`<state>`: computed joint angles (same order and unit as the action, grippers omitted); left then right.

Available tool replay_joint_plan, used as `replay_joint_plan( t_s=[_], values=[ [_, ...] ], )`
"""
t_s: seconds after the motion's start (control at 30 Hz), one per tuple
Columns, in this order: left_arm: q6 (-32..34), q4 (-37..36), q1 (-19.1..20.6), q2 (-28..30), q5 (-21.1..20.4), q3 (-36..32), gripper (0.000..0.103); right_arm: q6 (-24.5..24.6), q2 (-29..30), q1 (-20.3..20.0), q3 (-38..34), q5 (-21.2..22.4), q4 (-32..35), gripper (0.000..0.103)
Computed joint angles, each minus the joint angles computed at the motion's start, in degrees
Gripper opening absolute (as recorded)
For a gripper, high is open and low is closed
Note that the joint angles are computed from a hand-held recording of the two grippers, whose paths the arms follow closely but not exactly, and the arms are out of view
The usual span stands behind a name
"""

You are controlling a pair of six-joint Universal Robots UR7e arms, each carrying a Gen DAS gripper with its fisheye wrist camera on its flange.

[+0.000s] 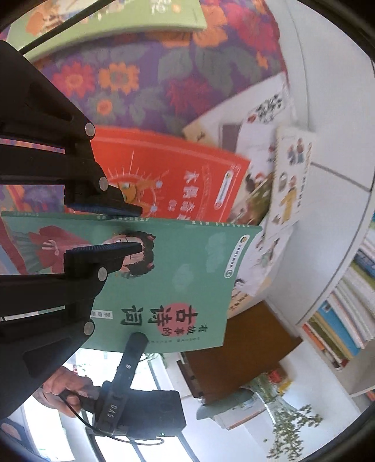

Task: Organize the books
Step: 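Lift the teal book upright off the red book, then carry the teal book to the bedspread edge and lower it beside the green book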

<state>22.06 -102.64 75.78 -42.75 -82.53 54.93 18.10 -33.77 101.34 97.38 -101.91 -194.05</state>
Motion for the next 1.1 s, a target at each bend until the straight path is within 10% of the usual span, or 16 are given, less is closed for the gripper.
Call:
replay_joint_plan(
  t_s=[0.67,1.1],
  values=[
    [-1.18,2.6,5.13,1.43,-1.64,-12.57,0.016,-1.37,9.91,4.83,-21.12,1.29,18.62,0.026],
    [-1.06,6.41,10.07,5.7,-1.43,-28.39,0.016,-3.29,25.22,7.38,-48.74,3.63,36.19,0.026]
  ],
)
